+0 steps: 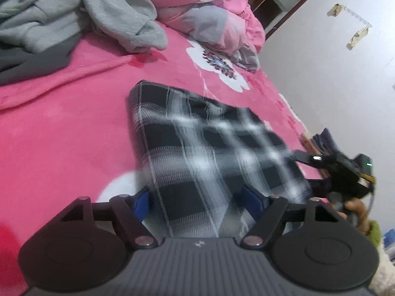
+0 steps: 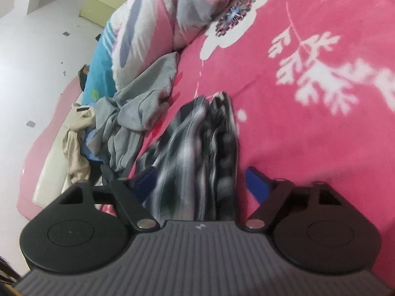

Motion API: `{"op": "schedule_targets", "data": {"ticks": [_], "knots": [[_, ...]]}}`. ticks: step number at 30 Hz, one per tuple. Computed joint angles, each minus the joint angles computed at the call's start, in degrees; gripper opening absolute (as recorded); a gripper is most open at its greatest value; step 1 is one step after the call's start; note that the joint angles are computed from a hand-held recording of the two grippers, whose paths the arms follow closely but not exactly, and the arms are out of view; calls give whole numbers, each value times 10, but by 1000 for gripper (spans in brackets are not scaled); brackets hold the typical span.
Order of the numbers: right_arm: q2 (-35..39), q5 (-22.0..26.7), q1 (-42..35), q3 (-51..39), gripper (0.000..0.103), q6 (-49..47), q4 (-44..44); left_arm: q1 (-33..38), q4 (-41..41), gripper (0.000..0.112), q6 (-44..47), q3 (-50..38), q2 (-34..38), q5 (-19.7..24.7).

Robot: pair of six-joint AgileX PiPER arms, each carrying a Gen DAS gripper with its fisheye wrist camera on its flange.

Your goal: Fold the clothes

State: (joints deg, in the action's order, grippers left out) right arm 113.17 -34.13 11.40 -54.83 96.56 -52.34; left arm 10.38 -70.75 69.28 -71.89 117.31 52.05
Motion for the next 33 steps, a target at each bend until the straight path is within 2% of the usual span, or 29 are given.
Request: {"op": "schedule_targets", "data": {"ticks": [3, 9, 12, 14, 16, 17, 21, 24, 33], "knots": [[36, -21, -16, -42, 54, 51, -54, 6, -3, 77, -17, -37, 33, 37], [25, -77, -33, -16, 51, 76, -127, 26, 6, 76, -14, -55, 53, 94], [33, -96, -40, -22, 48, 85, -148, 20, 4, 77, -9, -59, 57, 90], [50, -105, -44, -40, 40, 95, -156, 12, -1, 76, -13, -65, 61, 84], [72, -111, -42, -66, 33, 97, -152, 1, -8, 67, -18, -65, 60, 62], [79, -110, -39, -74, 31, 92, -145, -5, -8, 57, -25, -63, 58, 46], [42, -42, -8, -62, 29, 44, -119, -15, 1, 34, -48, -61, 41, 18], [-3, 21, 18, -48, 28, 9, -113, -25, 3, 23, -46, -45, 15, -3], [-122, 121, 61, 4, 27, -77, -93, -51, -22, 17, -37, 5, -71, -19]]}}
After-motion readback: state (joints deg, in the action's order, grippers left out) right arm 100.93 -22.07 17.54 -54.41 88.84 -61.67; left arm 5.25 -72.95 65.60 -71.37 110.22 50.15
